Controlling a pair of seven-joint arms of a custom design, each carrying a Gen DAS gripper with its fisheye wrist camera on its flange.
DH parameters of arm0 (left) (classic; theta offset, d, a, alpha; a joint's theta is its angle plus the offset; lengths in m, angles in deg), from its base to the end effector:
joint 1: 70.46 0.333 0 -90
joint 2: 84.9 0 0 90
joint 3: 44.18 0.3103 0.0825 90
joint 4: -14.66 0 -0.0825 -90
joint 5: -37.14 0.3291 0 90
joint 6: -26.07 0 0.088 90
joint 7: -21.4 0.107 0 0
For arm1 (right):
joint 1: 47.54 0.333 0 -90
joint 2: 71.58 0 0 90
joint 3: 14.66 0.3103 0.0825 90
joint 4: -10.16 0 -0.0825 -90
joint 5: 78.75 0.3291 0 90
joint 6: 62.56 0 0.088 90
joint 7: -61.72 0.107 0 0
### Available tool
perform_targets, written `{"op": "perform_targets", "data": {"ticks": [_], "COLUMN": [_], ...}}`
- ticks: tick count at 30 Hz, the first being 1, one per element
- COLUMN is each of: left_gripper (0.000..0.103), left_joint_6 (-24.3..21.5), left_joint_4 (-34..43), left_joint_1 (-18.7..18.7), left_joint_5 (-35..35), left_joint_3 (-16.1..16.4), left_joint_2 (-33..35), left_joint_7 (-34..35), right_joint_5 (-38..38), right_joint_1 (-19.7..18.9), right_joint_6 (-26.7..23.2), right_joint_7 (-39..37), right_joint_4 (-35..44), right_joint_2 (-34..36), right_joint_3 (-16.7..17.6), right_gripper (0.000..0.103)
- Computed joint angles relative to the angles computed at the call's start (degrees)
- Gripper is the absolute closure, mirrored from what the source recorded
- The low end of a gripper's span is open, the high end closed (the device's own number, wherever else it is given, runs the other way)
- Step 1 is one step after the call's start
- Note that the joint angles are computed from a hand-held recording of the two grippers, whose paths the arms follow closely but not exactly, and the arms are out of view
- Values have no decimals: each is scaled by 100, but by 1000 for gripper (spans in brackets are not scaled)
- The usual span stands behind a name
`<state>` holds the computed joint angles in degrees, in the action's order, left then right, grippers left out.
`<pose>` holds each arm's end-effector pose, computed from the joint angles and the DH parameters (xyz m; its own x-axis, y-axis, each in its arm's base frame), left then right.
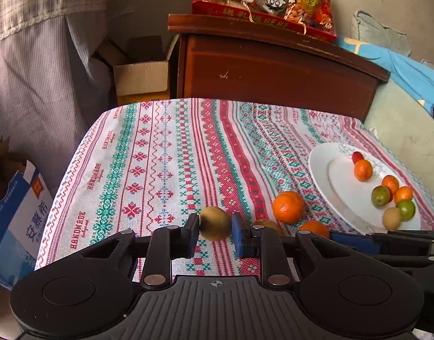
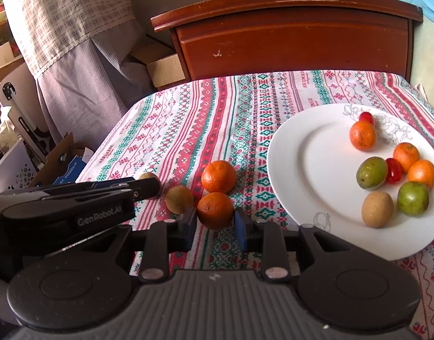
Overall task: Organize fruits
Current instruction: 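Move both tools back to the remaining kiwis and mandarins, then grasp a brown kiwi with the left tool while the right tool grasps a mandarin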
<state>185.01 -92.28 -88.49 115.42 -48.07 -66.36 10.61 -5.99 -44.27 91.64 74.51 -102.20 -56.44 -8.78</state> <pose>0.5468 -0.2621 0.4094 0.1490 -0.9821 0.1149 -0.5915 -0.1816 -0.7855 0.5826 0.0583 0.4017 0.5019 -0.8300 -0.2433 -0.6579 -0.1837 -0.7304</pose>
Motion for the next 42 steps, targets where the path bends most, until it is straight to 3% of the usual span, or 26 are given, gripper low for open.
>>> {"op": "perform_targets", "data": {"ticks": [5,7,15,24,36,42], "left_gripper": [81,81,79,81,81,81], "left_joint_6": [-21,-243,-131,-233,252,680], "left_joint_4": [-22,-11,100,227,821,1398], "left_joint_1": [3,-44,16,-174,-173,-212], "left_joint_5": [10,-99,-183,115,700,195], "left_joint_3": [-42,-47,10,87,-25,47], "left_joint_2": [-43,-20,160,201,324,768], "left_joint_7": [52,149,71,71,-532,-105], "right_joint_5": [27,13,-84,-80,491,268], "right_joint_1": [-18,-13,-10,-56,-147,-241], "right_joint_6": [-44,-43,-44,-2,378,552], "right_joint_7": [-46,-14,99,115,6,511], "right_joint_4": [-32,-44,-11,0,299,504], "right_joint_2": [-61,-66,-14,9,25,221], "right_joint_3": [-18,-31,-31,3,-101,-118], "right_gripper": [74,74,74,74,75,75]}}
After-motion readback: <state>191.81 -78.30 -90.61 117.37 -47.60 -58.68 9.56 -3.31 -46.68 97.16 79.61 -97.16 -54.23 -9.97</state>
